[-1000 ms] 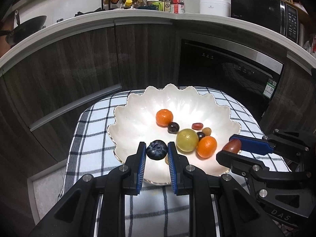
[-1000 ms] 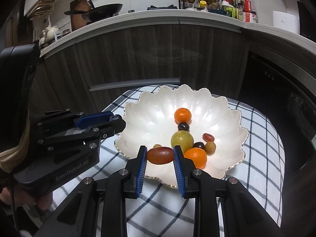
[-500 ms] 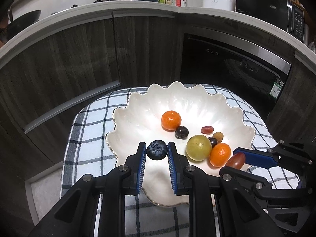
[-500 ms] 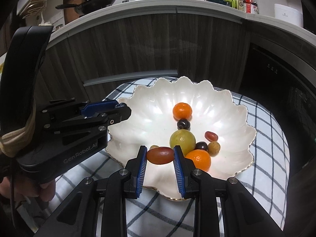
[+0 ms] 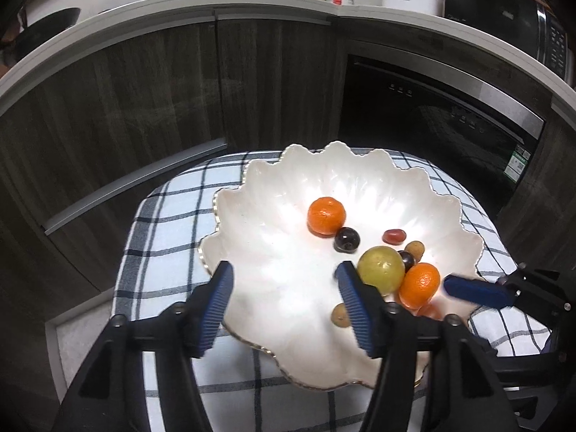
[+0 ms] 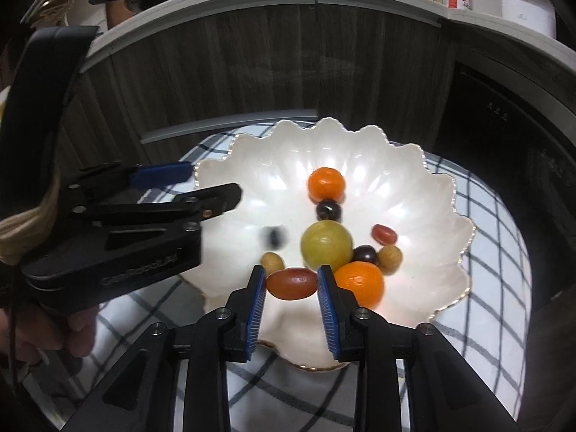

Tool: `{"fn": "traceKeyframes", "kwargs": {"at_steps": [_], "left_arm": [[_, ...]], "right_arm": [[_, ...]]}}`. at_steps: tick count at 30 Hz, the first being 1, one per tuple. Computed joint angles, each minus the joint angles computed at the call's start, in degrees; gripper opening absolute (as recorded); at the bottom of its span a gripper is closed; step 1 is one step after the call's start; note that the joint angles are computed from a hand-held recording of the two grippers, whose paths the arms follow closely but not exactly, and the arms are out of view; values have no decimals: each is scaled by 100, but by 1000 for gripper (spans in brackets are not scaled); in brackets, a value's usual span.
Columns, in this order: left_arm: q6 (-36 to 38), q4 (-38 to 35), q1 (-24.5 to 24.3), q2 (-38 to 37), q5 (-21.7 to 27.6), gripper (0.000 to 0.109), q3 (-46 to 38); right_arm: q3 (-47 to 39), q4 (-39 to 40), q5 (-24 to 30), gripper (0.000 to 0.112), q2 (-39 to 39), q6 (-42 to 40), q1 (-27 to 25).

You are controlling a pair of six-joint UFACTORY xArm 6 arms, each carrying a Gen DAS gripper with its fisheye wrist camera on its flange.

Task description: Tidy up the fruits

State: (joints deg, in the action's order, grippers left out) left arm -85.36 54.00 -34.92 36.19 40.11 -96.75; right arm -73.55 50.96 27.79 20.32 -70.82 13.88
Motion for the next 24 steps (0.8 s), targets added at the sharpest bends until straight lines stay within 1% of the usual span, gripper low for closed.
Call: {"fn": "traceKeyframes", "kwargs": {"at_steps": [1, 2, 3, 6, 10, 11, 14, 19, 24], "left_arm": [[-37, 9, -4, -32, 36, 68, 35], [-96, 33, -22, -87, 82, 70, 95], [-122, 46, -30, -124, 87, 70, 139], [-192, 67, -76, -235, 155, 76, 251], [-374, 179, -142, -386, 233, 84, 392], [-415, 205, -160, -427, 256, 85, 427], [-503, 281, -220, -555, 311, 85, 546], [-649, 392, -300, -751, 385, 85, 739], [-775, 482, -393, -949, 506, 85, 919]], "right_arm": [[3, -13, -47, 49, 5, 69, -1], [17, 16, -106, 56, -4, 113, -8], [51, 56, -176, 60, -31, 125, -9], [135, 53, -330, 67, -110, 165, 1], [296, 140, -442, 70, -288, 52, 11], [340, 183, -465, 72, -332, 7, 13], [447, 273, -583, 74, -455, -75, 33], [626, 359, -694, 74, -648, -122, 50], [748, 474, -704, 74, -796, -126, 39]]}}
